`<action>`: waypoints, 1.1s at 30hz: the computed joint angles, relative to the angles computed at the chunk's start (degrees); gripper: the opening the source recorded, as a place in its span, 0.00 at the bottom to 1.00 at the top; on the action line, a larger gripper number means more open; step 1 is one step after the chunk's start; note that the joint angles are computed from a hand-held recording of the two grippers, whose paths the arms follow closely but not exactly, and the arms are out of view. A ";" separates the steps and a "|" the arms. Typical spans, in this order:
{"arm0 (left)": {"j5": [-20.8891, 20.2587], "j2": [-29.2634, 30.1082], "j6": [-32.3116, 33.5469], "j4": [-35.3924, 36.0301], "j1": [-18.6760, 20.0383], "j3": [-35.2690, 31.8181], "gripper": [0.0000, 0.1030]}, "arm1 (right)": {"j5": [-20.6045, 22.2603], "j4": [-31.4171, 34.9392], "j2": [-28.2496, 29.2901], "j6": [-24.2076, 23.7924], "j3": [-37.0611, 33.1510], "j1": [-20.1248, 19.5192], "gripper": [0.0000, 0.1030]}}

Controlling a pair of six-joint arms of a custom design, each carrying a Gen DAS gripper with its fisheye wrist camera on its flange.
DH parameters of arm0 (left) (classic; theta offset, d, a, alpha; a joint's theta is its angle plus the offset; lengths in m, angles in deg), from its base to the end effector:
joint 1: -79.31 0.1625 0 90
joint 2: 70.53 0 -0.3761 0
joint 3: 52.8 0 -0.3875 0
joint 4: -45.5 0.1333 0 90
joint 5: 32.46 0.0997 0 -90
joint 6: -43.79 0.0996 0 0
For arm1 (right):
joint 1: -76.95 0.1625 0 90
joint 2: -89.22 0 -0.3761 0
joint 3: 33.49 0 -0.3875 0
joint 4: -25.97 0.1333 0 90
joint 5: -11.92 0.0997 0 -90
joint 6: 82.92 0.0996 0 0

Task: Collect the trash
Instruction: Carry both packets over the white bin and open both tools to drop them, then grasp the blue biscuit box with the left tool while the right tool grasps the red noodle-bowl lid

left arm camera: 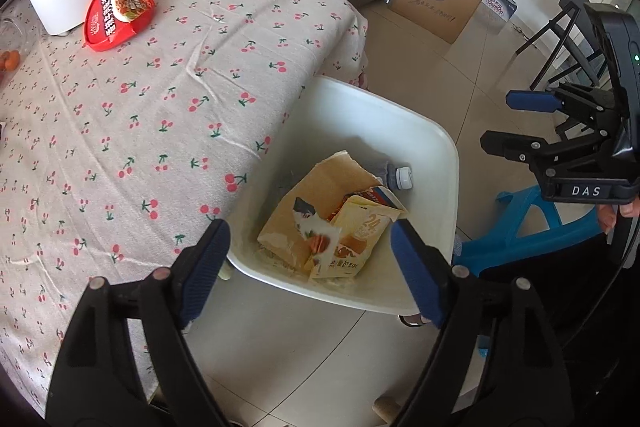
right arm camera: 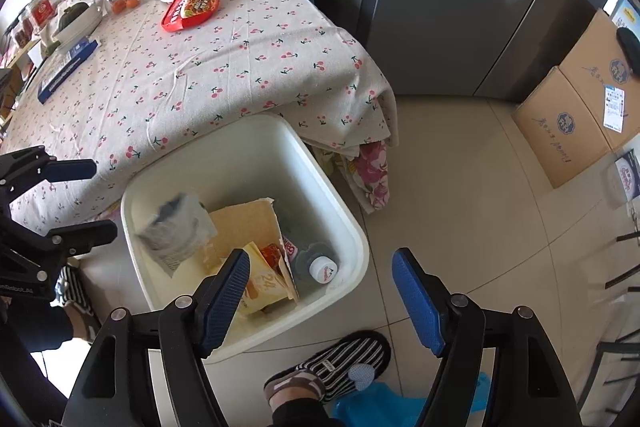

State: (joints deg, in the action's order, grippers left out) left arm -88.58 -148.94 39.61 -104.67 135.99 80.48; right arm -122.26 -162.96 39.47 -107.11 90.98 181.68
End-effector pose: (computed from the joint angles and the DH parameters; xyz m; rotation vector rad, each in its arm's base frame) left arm -0.0649 -0.4425 0.1409 0.6154 2.5125 -0.3666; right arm 0.1801 -0.4338 0.0515 0.5802 -2.2458 0.4166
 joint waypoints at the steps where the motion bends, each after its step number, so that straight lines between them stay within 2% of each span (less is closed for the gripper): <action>1: 0.36 -0.44 -0.25 0.30 0.01 0.04 0.85 | -0.25 0.17 0.09 0.40 -0.15 -0.05 0.73; 4: 1.78 -1.94 -0.94 1.13 0.04 0.34 0.94 | -0.57 -0.09 0.29 1.65 -0.62 -0.06 0.75; 5: 2.19 -2.56 -1.06 1.07 0.05 0.57 0.96 | -0.40 -0.21 0.26 2.02 -0.75 -0.02 0.79; 10: 3.63 -6.19 -2.69 1.50 0.47 1.43 0.99 | 1.36 -1.01 0.36 3.56 -1.47 0.95 0.88; 12: 4.33 -7.99 -3.37 1.66 0.69 1.86 0.99 | 2.19 -1.45 0.96 3.94 -2.21 1.68 1.00; 20: 7.96 -16.29 -5.58 3.08 2.45 3.89 0.99 | 4.22 -0.57 6.04 4.37 -7.86 5.84 1.00; 26: 10.80 -23.97 -5.50 3.37 5.46 5.24 0.99 | 7.84 0.62 9.66 6.39 -12.35 7.67 1.00; 30: 14.61 -27.32 -0.96 1.67 7.82 4.73 0.99 | 10.14 4.67 12.03 8.69 -16.53 7.56 1.00; 33: 15.46 -27.68 7.13 -4.66 11.08 3.32 0.99 | 11.96 6.92 13.93 9.94 -20.00 7.51 1.00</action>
State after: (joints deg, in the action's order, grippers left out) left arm -73.12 -176.62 46.74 -109.33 147.07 83.80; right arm -110.29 -156.04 53.40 -97.17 70.98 189.19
